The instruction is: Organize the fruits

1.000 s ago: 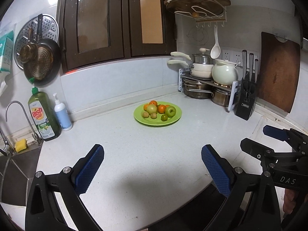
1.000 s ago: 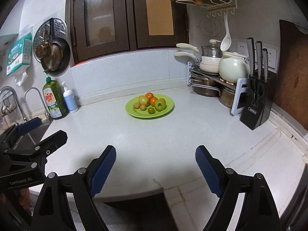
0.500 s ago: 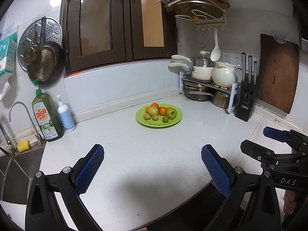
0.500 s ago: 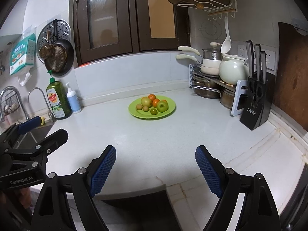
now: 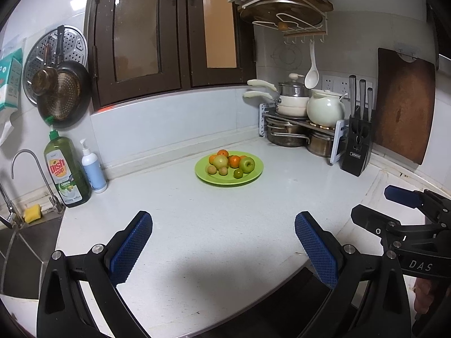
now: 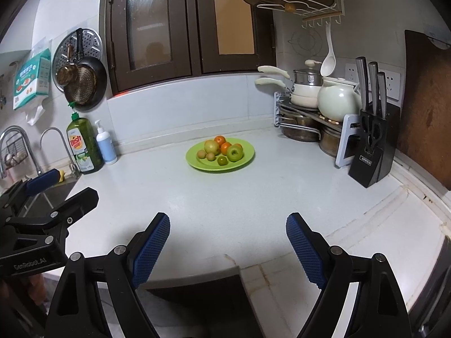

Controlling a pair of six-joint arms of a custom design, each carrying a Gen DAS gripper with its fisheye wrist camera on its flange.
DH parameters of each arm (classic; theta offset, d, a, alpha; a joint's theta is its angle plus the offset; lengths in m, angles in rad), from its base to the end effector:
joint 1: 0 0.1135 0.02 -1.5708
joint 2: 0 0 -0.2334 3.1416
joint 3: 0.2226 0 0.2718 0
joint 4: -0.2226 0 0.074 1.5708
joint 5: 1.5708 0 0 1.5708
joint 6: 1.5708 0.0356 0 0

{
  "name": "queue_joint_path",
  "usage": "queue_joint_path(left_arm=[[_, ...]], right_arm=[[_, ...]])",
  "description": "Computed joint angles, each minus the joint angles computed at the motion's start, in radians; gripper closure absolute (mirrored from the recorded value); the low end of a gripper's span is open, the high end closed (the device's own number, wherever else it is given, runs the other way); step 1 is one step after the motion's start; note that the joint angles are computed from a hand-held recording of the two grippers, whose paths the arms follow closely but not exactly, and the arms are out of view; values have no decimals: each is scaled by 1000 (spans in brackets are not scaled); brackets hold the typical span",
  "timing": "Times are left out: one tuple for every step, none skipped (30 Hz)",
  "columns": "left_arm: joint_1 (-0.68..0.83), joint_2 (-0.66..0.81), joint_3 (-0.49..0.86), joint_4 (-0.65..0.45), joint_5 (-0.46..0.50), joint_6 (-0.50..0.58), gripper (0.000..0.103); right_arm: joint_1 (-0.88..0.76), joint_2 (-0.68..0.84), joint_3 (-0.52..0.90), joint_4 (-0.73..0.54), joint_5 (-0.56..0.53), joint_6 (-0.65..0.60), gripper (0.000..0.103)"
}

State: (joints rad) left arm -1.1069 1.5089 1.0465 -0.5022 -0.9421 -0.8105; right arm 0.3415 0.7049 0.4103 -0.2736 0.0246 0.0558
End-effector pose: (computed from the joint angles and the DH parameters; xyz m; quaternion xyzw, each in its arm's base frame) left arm 0.1706 -0.2766 0.2039 -0.0084 0.8612 0.0312 0.5073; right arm 0.1941 0.0681 0.1862 -0.1190 0.8688 0.0843 0.4732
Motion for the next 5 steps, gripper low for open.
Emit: queue_joint_path(left_arm=[[1,-1,-1,1,2,1,0],[1,-2,-3,2,2,1,0],[2,0,0,2,3,1,0],[3,4,3,1,5,2,0],[4,9,7,0,6,1,0]], right_arm=[[-2,1,1,0,-2,-1,18],[-2,1,1,1,-1,0,18],[-5,2,0,2,-3,-1,18],[-7,9,3,4,-4,-2,18],[-5,13,5,5,-2,0,18]])
